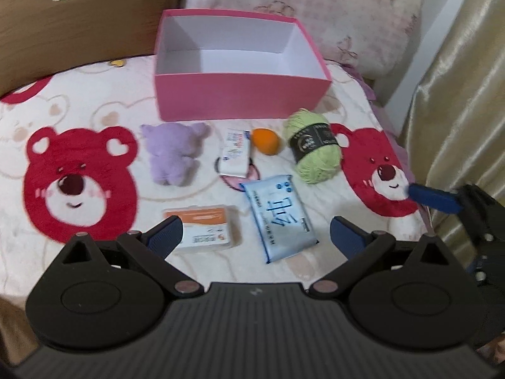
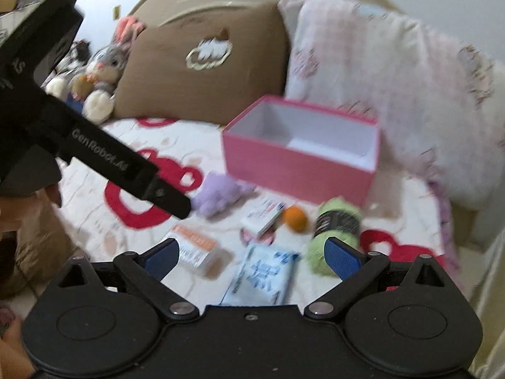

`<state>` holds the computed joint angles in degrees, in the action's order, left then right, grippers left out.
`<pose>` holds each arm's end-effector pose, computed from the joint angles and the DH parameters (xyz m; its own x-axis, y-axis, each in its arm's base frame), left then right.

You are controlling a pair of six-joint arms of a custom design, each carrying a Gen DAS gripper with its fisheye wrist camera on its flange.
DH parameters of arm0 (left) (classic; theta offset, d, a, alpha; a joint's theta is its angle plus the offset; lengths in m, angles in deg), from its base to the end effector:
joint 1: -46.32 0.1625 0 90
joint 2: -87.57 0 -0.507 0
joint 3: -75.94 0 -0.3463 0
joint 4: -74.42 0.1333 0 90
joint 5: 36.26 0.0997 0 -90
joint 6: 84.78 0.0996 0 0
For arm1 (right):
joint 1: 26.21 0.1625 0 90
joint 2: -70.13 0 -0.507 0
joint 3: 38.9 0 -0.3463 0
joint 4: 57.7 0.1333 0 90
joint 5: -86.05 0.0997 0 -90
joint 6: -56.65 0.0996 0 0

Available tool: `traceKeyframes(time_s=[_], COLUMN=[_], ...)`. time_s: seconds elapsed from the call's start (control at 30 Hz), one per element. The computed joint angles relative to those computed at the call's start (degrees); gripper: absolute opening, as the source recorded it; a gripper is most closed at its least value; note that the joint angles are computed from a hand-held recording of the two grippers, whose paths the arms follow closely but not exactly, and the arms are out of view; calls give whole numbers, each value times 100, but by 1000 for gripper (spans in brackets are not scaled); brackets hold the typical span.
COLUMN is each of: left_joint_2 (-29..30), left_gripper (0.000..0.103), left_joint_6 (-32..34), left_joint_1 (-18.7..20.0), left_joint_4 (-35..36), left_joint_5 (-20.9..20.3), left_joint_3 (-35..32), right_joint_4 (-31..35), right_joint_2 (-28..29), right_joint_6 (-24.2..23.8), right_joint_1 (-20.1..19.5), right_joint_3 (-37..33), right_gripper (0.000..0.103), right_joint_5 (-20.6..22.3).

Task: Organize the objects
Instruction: 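Move the left gripper to the blue-and-white wet-wipes pack and close on it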

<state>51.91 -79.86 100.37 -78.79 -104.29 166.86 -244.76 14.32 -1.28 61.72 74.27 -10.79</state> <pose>-0.2851 -0.6836 0.0958 -0.7284 0.5695 -0.3810 0.6463 0.7557 -0.1060 0.0993 -0.6155 0.2779 -0.5489 -0.5922 0.5899 -0.8237 0.5031 -0.2615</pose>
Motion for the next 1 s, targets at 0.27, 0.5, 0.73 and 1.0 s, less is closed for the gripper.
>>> traceKeyframes(time_s=[0.27, 0.5, 0.73, 1.0], left_joint_2=[466, 779, 1091, 1278], left_gripper=[98, 95, 79, 72], left_joint_6=[345, 412, 344, 556], left_joint_1=[36, 154, 320, 415], left_joint_4=[-577, -613, -225, -241], left_joint_5=[-123, -246, -261, -539], left_joint_3=[34, -179, -537, -677], right_joint_4=[599, 927, 1393, 1953], right_joint_2=[329, 454, 680, 864], right_joint_6=[-484, -1150, -973, -133], right_joint_1=[-106, -174, -266, -469], right_joint_3=[-378, -455, -776, -1153], right_gripper=[100, 100, 99, 98], right_joint_5=[-226, -235, -456, -488])
